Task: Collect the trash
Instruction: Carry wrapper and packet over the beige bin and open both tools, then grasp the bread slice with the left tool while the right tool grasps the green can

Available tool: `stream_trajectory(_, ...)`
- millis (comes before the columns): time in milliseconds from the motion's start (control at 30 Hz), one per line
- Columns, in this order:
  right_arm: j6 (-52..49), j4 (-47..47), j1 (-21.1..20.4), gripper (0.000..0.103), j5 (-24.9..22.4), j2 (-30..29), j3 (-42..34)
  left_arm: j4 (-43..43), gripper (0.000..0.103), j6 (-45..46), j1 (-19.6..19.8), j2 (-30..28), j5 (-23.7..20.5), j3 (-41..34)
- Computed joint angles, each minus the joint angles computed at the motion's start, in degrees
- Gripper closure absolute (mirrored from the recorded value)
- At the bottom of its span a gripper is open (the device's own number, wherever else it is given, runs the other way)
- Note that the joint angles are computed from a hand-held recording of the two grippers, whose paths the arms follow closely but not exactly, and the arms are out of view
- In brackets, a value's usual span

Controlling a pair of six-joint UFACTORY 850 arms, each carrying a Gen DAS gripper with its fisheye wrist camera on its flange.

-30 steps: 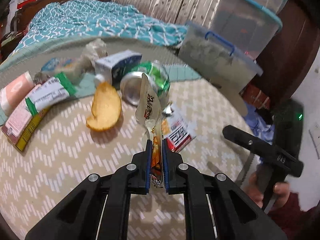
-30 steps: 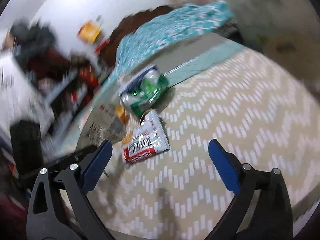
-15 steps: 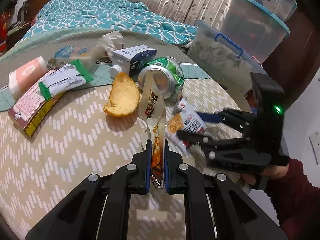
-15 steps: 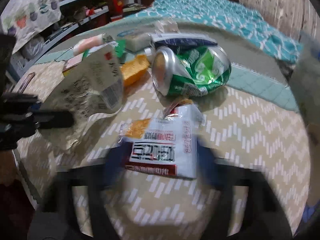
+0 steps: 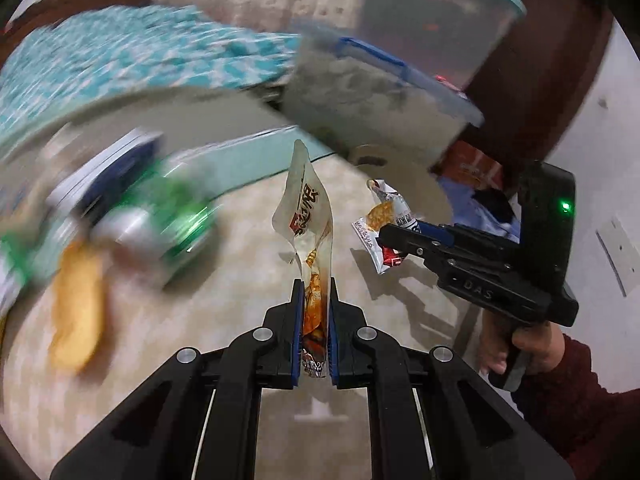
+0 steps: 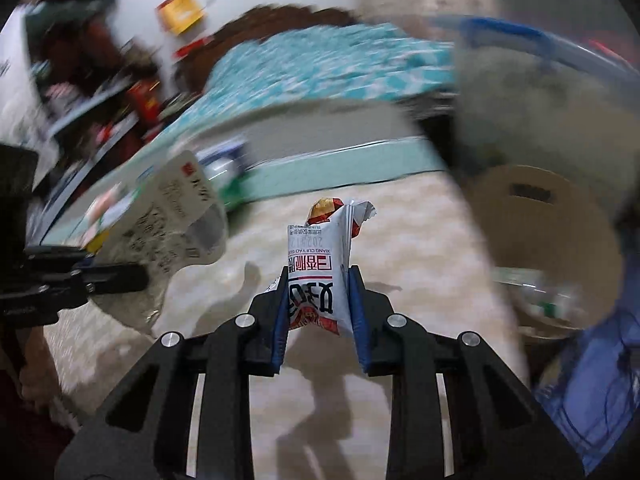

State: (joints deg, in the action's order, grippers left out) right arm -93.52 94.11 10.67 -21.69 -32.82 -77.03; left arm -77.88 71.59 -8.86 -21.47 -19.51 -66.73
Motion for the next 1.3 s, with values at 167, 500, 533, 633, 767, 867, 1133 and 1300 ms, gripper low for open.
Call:
stream_trajectory(167, 5.06, 1.13, -5.85, 0.074, 0.85, -2.88, -3.52, 10.42, 0.094, -9.55, -3.67, -11.36, -6.25, -16.83)
stream_trajectory(500, 1.88, 10.56, -9.83, 0.027, 2.83, -5.96, -6.16, 37.27, 0.036, -38.41, -9.27, -29.41, -6.48, -44.97)
stream_trajectory(533, -0.82, 13.9, -10.2, 0.027, 2.05, -5.27, -5.1, 36.22, 0.036, -38.43, -8.91, -29.12, -6.92, -44.67)
stream_trajectory(633, -5.53, 19.68, -10.59, 0.03, -0.2, -2.79, -1.88, 25.88, 0.036, -30.04, -7.35, -23.68, -5.08, -36.58)
stream_trajectory(767, -2.21, 16.75, -9.42, 0.042, -4.24, -1.79, -1.25, 13.42, 0.036, -14.34, -5.58, -13.7, -2.43, -21.94)
stream_trajectory(867, 3.67, 10.36, -7.73, 0.047, -7.29, -2.23, -2.7, 4.81, 0.036, -2.7, -4.0, -6.14, -0.9, -10.82)
stream_trajectory(1133, 24.65, -6.23, -0.81, 0.047, -20.28, -10.57, -13.97, -9.46, 0.036, 8.39, 4.25, 7.34, 8.33, 8.67)
stream_trajectory(1300, 35.98, -11.83, 3.58, 0.047, -24.74, -17.1, -22.13, -11.94, 0.038, 1.77, 13.37, 7.24, 4.45, 10.01)
